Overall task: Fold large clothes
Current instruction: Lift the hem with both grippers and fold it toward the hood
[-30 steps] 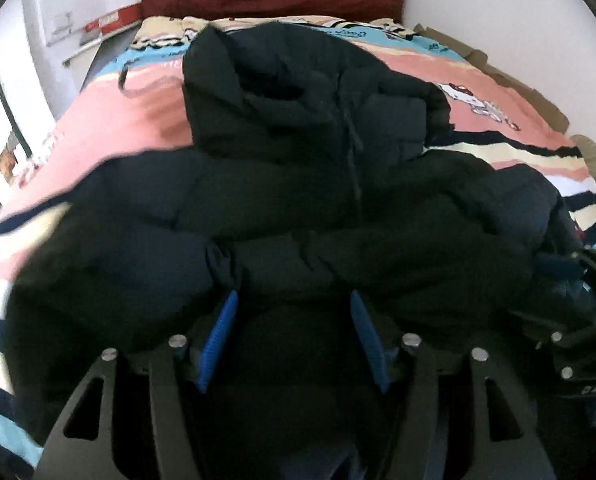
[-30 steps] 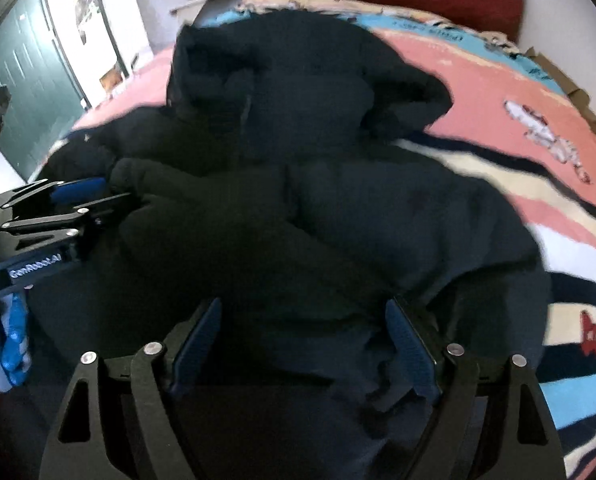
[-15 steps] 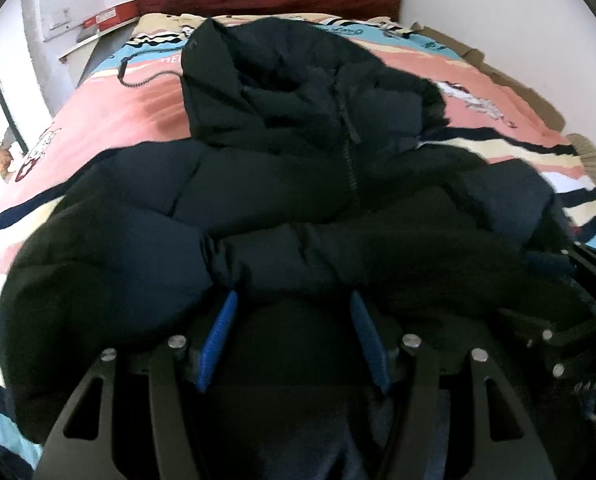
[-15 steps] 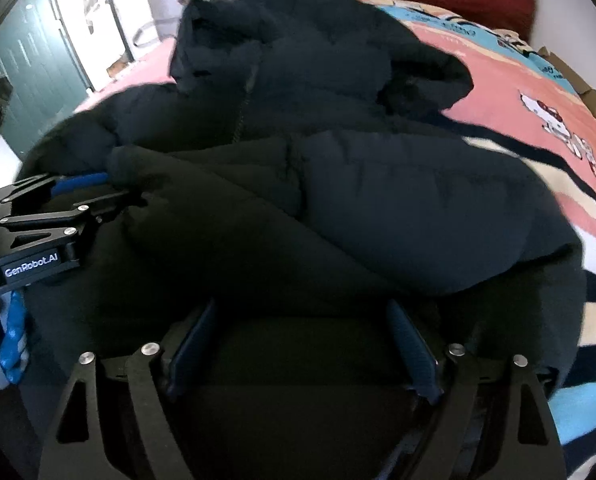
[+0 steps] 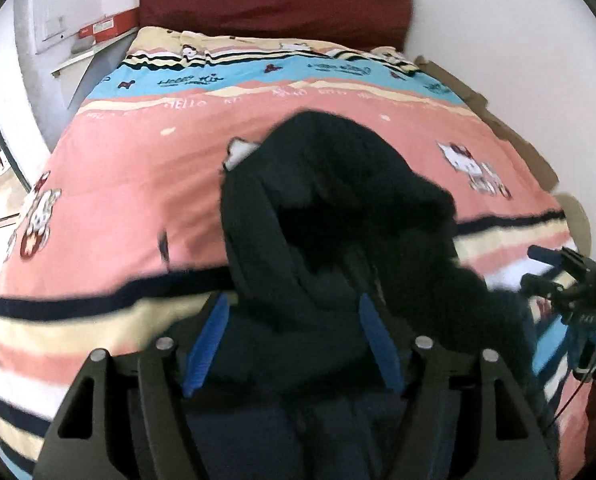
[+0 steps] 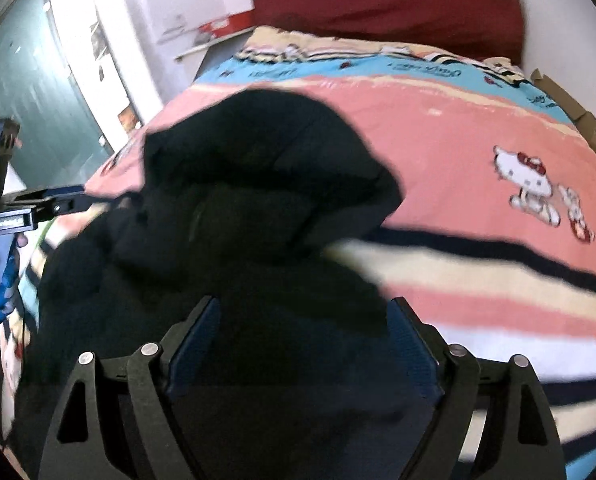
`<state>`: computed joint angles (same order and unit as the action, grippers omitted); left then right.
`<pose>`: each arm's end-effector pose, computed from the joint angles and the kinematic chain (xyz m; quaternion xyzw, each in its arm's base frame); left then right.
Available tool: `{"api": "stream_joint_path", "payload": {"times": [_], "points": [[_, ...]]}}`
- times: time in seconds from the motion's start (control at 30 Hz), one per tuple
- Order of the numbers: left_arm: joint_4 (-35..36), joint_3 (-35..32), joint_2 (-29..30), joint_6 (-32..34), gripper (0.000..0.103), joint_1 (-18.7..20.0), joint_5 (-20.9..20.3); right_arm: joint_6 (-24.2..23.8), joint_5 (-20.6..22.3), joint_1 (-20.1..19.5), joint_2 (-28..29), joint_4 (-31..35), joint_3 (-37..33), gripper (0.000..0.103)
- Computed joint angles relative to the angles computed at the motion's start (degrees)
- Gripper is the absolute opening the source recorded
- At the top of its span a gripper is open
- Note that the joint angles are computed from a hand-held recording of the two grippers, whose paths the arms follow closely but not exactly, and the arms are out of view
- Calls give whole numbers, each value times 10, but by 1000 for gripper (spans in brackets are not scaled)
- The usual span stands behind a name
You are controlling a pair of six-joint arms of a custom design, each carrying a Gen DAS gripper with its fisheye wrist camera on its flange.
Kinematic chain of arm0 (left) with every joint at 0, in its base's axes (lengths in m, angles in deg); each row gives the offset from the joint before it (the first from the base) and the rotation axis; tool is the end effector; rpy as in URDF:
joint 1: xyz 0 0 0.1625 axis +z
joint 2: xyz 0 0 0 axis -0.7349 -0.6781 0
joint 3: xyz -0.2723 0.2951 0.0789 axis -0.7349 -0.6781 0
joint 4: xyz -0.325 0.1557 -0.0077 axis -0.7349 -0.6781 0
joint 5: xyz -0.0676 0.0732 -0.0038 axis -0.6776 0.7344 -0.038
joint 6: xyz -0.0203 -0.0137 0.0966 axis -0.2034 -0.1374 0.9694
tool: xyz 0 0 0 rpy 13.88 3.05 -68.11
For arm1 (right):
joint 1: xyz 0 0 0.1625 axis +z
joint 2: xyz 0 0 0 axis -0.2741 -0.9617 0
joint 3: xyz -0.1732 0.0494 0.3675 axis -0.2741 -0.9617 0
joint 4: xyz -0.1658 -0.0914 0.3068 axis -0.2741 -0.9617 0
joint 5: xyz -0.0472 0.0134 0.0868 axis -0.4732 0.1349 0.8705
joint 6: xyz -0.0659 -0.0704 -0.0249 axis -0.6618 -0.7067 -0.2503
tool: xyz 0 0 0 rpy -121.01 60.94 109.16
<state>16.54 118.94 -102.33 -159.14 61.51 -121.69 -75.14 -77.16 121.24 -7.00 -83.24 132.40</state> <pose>-0.1401 -0.2447 0.3189 -0.0002 0.8900 -0.3231 0.3216 0.2133 -0.3882 0.2033 0.4046 -0.8879 0.1269 0.1785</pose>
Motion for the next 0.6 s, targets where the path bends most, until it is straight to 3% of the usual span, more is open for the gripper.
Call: {"api": "stream_joint_path", "payload": {"times": [0.13, 0.3, 0.5, 0.6], "points": [[-137, -21, 13, 150, 67, 121, 58, 2, 42, -14, 57, 38, -97, 89], [-353, -27, 58, 356, 67, 247, 61, 12, 80, -22, 142, 55, -196, 92], [-578, -26, 130, 517, 67, 355, 6, 27, 72, -23, 247, 50, -284, 94], [-635, -33, 161, 560, 67, 399, -32, 21, 55, -18, 288, 49, -319, 94]]}}
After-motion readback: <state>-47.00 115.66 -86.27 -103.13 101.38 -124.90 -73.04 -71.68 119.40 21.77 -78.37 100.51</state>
